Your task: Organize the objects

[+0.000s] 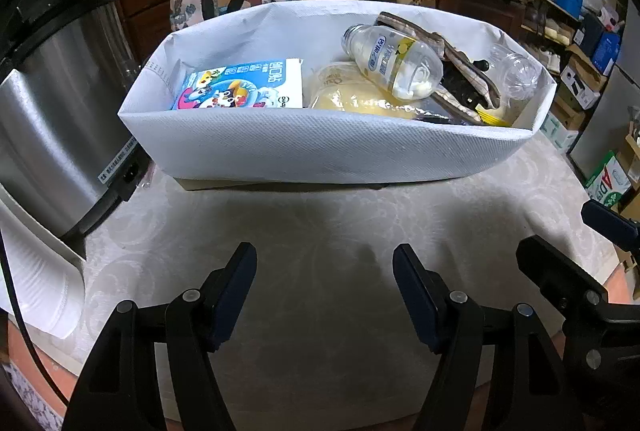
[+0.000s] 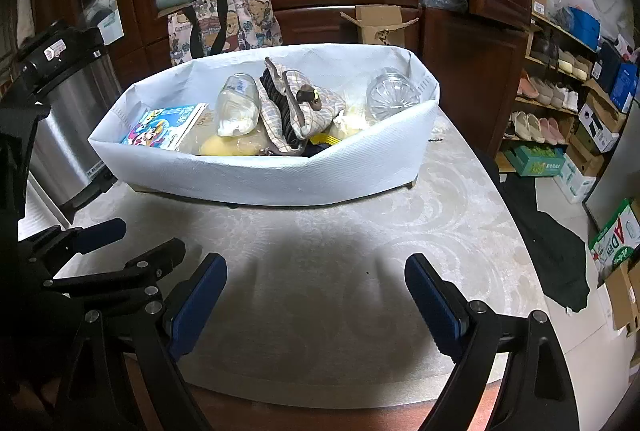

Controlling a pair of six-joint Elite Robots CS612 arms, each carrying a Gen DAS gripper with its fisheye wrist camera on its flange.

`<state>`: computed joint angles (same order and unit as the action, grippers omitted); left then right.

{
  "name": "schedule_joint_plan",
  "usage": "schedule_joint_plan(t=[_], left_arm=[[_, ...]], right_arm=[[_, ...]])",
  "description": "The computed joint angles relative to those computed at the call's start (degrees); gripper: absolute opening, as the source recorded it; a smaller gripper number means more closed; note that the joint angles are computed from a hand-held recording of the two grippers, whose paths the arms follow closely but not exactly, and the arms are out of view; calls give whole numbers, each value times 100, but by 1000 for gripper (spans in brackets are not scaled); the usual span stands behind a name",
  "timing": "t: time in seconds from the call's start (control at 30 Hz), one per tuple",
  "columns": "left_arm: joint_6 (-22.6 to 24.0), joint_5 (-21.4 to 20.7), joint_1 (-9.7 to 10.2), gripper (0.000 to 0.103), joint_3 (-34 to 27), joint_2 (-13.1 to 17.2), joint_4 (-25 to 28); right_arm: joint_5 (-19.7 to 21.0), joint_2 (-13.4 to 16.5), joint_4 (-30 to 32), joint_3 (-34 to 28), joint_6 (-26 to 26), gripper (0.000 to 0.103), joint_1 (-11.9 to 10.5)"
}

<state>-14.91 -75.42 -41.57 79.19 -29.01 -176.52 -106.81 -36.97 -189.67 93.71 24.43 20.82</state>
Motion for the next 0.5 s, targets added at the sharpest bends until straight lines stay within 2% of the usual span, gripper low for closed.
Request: schedule_joint_plan(t=[0.5], left_arm=[[-29,-37,16,70,-17,0,4]], right_arm=[[1,-2,14,-1,-3,91,-1]])
